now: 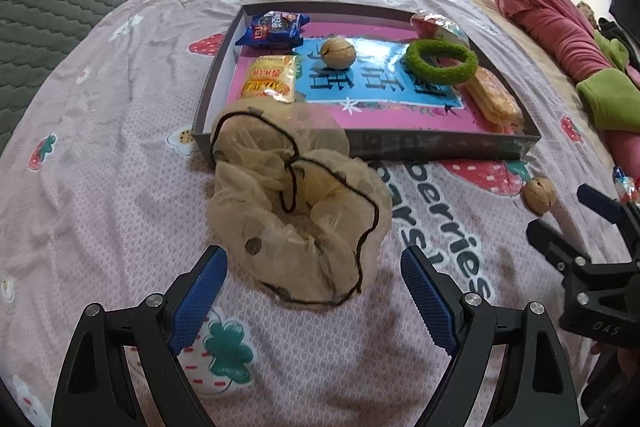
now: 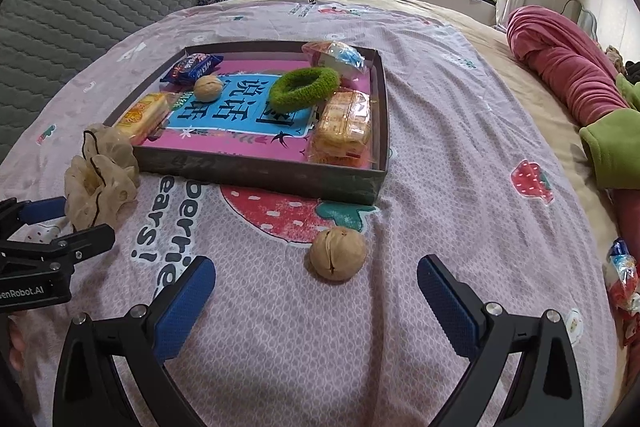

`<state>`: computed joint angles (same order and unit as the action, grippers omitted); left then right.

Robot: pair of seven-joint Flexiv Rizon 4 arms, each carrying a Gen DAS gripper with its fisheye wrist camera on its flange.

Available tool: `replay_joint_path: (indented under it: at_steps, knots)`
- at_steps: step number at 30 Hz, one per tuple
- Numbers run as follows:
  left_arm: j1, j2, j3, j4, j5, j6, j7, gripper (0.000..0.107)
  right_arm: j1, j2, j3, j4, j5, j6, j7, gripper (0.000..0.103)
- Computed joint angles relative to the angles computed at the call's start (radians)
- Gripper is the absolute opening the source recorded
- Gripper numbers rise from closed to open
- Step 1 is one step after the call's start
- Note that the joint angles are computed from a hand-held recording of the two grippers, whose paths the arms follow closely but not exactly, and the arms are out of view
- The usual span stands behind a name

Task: Organize objects
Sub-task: 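Grasp the beige mesh scrunchie with left gripper while right grasps the walnut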

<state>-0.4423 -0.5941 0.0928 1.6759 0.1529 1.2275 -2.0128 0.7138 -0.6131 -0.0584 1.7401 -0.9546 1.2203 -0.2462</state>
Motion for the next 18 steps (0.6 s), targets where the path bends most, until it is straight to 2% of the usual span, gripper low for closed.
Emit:
replay_joint_path:
  at_steps: [14,18]
  knots:
    - [-0.002,-0.062,0.005,-0.057,-0.016,0.014,0.008,0.089,-0.004,-0.038,-0.009,-0.027,0.027,-0.002,-0.013,0.102]
    - [0.009,-0.071,-0.002,-0.052,-0.034,0.047,0.01,0.089,0.004,-0.046,-0.029,-0.032,0.014,0.012,0.001,0.101]
